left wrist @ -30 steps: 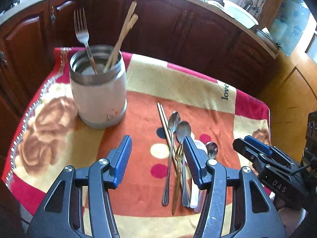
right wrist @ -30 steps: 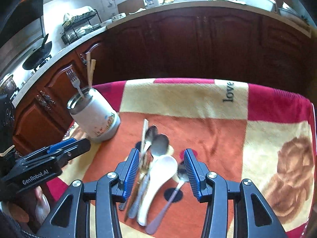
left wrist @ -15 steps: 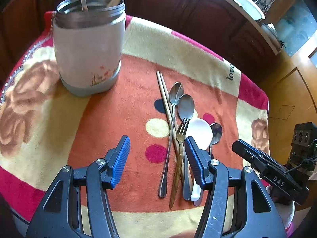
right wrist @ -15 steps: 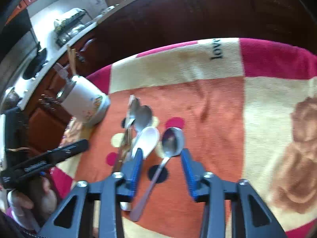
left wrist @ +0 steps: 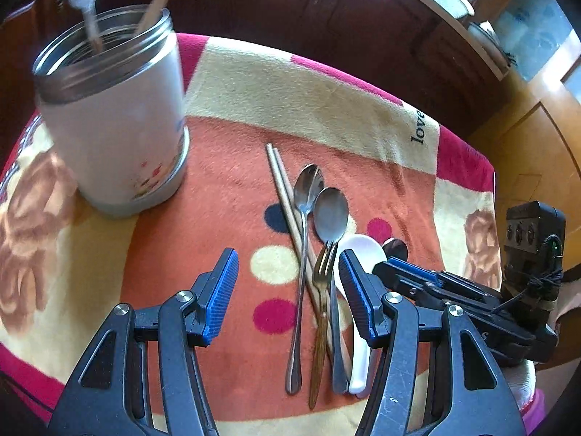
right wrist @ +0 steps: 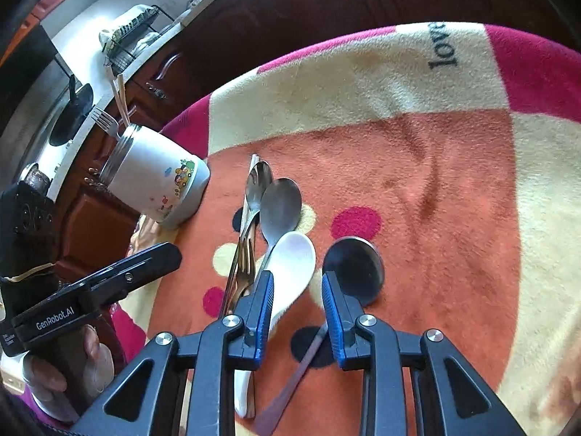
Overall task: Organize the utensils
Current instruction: 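Grasp the white ceramic spoon with the right tool while the left tool grasps a steel spoon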
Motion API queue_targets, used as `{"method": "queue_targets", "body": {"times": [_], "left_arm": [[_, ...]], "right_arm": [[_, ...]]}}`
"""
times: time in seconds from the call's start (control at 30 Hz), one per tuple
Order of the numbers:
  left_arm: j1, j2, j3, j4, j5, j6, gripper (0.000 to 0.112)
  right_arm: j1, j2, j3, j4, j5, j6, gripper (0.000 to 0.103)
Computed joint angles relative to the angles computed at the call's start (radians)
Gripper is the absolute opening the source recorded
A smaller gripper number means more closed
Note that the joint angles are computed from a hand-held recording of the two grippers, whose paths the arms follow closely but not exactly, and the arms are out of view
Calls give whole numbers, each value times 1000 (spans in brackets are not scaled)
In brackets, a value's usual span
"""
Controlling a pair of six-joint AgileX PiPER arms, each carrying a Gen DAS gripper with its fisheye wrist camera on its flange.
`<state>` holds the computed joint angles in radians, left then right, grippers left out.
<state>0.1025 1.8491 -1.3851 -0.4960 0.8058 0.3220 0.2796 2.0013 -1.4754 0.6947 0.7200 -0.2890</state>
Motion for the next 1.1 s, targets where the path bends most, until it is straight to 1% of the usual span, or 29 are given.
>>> {"method": "queue_targets", "body": {"times": [0.1,0.17,0.23,0.3,0.4,0.47,0.53,0.6,0.67,0.73,0.87,0.93,1.0,1.03,1.1], "left_arm": [[-12,46,-68,17,22,-14,57],[-21,86,-126,27,48,-21,57],[-33,127,-185,45,68,-33,57],[-44,169,-245,61,81,-47,57],[-50,231,-329,59,112,-51,57],[-52,263,-372,58,124,-58,57],[-48,309,-435,43,154,-72,56],[-45,342,-482,33,171,-89,51],[-44,371,-526,38,196,-103,35],[-44,398,-566,43,223,-108,28],[-36,424,-602,37,251,-106,28],[-30,435,-619,24,266,-95,28],[-30,444,-636,18,285,-83,19],[-32,451,-648,18,299,-85,12],[-35,456,-653,15,312,-81,11]], "right_arm": [[4,46,-61,-27,24,12,27],[-3,67,-84,6,36,-23,26],[0,73,-90,6,31,-34,7],[4,74,-85,0,17,-52,7],[-15,56,-39,44,2,-108,7],[-37,43,-10,85,4,-148,5],[-54,35,4,104,10,-167,4],[-64,34,6,106,19,-175,4],[-71,35,4,115,29,-188,4],[-77,40,-1,128,40,-202,4],[-103,48,-19,175,77,-244,6],[-103,59,-45,156,93,-237,10],[-100,66,-62,124,100,-223,10],[-97,73,-70,118,104,-220,10],[-91,89,-89,106,114,-213,10]]}}
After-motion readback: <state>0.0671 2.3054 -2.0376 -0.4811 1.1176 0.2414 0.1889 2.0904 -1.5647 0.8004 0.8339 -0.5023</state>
